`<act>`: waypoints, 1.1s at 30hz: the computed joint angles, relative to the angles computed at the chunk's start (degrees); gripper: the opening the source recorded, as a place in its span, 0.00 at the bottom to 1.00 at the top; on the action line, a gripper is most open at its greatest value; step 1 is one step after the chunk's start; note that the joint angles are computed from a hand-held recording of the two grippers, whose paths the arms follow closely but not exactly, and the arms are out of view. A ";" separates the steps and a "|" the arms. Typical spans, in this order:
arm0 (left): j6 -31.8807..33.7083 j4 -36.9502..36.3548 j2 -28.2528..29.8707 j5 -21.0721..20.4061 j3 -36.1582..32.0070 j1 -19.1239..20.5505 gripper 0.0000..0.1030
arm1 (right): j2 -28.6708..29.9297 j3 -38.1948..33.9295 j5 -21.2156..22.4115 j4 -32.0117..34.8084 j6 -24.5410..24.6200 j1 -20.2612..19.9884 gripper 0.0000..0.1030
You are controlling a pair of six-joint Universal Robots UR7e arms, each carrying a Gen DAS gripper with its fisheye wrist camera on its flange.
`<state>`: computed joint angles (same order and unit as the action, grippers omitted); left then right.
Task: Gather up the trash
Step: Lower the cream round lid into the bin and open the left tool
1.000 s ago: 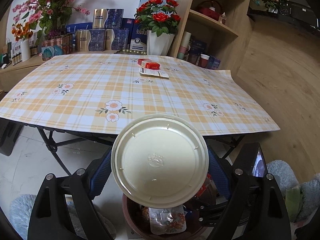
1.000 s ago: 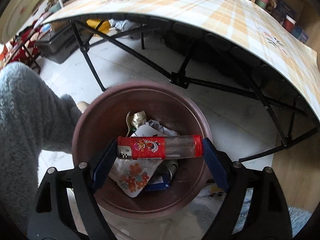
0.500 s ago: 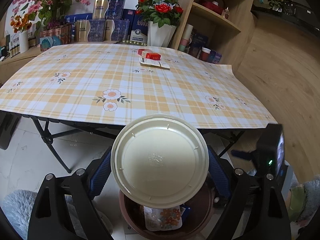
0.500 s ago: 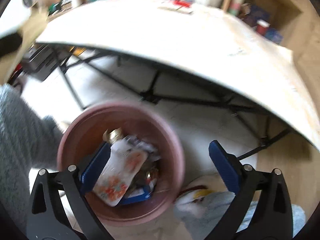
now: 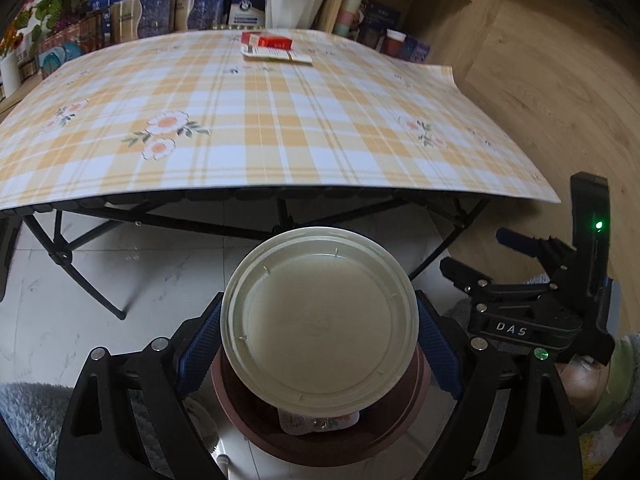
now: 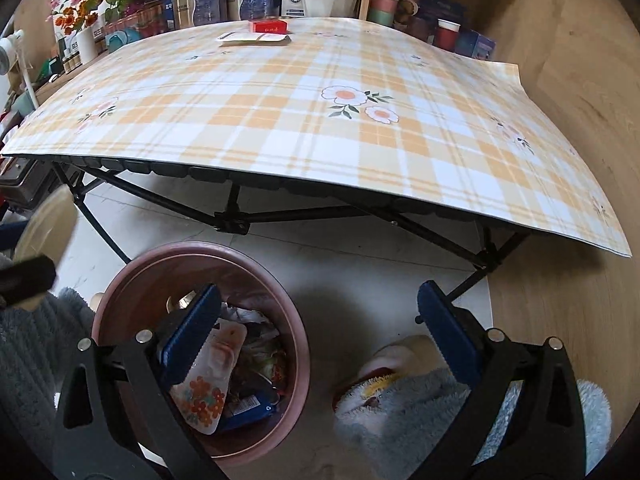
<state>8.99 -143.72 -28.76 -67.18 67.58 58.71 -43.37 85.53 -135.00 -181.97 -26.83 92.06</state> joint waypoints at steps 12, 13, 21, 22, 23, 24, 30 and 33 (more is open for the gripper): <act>-2.96 4.72 0.81 -1.64 -2.32 0.92 0.90 | -0.43 0.23 0.68 1.40 1.54 -0.30 0.94; -3.35 4.59 0.73 -1.58 -2.22 0.96 0.90 | -0.43 0.24 0.63 1.46 1.66 -0.30 0.94; -6.72 -1.04 -0.25 -0.92 -0.82 1.44 0.90 | -0.35 0.05 0.67 1.89 1.76 -0.42 0.94; -7.07 -1.84 -0.37 -0.66 -0.60 1.46 0.90 | -0.34 0.08 0.68 1.88 1.80 -0.41 0.94; -7.63 -3.10 -0.61 -0.26 -0.18 1.49 0.90 | -0.27 0.02 0.70 1.91 1.74 -0.41 0.94; -8.01 -3.91 -0.79 -0.12 0.07 1.55 0.90 | -0.24 -0.04 0.78 2.00 1.69 -0.41 0.94; -9.02 -11.29 -2.22 2.47 1.52 1.55 0.90 | -0.26 -0.86 1.30 1.14 0.11 0.21 0.94; -7.53 -12.24 -1.56 4.37 -0.37 1.34 0.90 | -0.86 -1.45 2.19 0.22 -1.05 0.86 0.94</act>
